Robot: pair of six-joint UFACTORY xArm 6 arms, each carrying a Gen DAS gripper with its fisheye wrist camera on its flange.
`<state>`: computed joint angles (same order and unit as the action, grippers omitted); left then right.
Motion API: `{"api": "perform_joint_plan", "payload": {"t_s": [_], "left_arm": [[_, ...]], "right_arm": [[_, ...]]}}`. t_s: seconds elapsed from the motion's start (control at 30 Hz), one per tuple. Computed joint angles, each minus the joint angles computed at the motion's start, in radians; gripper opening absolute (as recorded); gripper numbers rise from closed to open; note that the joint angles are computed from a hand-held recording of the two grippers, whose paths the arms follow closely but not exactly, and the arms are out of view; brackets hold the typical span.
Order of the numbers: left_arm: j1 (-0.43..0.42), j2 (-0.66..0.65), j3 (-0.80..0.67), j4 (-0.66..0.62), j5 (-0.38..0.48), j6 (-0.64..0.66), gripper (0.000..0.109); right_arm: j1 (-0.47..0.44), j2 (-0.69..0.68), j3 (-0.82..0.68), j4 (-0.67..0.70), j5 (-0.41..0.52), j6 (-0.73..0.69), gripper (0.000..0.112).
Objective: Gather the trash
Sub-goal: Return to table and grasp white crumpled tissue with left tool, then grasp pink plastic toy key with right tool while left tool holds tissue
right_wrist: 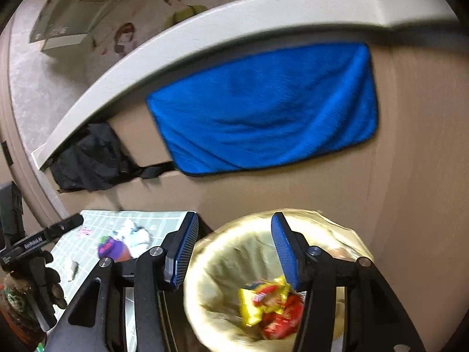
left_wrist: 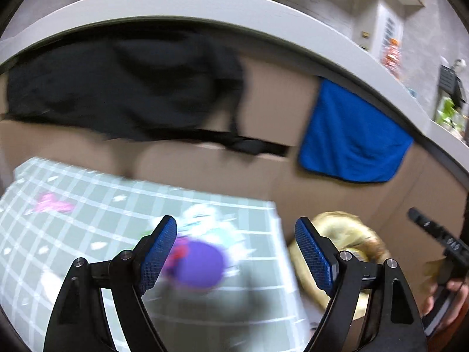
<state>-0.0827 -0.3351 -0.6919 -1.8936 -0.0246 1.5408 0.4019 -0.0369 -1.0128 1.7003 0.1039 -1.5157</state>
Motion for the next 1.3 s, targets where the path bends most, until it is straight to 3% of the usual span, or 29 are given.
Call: {"api": "perform_joint_plan", "payload": {"t_s": [0.07, 0.2, 0.4, 0.47, 0.73, 0.9, 0.97, 1.0, 1.03, 1.07, 1.17, 1.3], "left_arm": [[0.064, -0.031, 0.046, 0.025, 0.018, -0.018, 0.083], [0.237, -0.083, 0.145, 0.210, 0.101, -0.205, 0.083], [0.428, -0.099, 0.244, 0.417, 0.219, -0.378, 0.083], [0.466, -0.103, 0.270, 0.436, 0.245, -0.394, 0.083], [0.470, -0.030, 0.284, 0.537, 0.201, -0.481, 0.082], [0.439, 0.061, 0.252, 0.729, 0.121, -0.669, 0.061], [0.444, 0.084, 0.234, 0.713, 0.139, -0.662, 0.055], [0.444, 0.084, 0.226, 0.659, 0.144, -0.608, 0.035], [0.458, 0.082, 0.221, 0.647, 0.172, -0.590, 0.024], [0.483, 0.069, 0.223, 0.645, 0.211, -0.584, 0.019], [0.547, -0.020, 0.253, 0.560, 0.264, -0.466, 0.018], [0.709, -0.165, 0.302, 0.588, 0.372, -0.418, 0.018]], "right_arm": [[0.047, 0.002, -0.009, 0.002, -0.009, -0.011, 0.050], [0.148, 0.027, -0.023, -0.096, -0.020, 0.070, 0.050], [0.263, 0.096, -0.058, -0.215, -0.029, 0.166, 0.050], [0.282, 0.123, -0.074, -0.261, -0.013, 0.213, 0.050], [0.312, 0.184, -0.090, -0.398, 0.034, 0.357, 0.050], [0.319, 0.193, -0.091, -0.416, 0.039, 0.381, 0.050], [0.326, 0.199, -0.097, -0.447, 0.042, 0.410, 0.050], [0.332, 0.202, -0.101, -0.470, 0.043, 0.428, 0.050], [0.337, 0.205, -0.106, -0.491, 0.044, 0.443, 0.050], [0.345, 0.214, -0.118, -0.529, 0.045, 0.472, 0.050], [0.374, 0.255, -0.177, -0.623, 0.067, 0.542, 0.050], [0.425, 0.375, -0.341, -0.747, 0.137, 0.636, 0.050]]}}
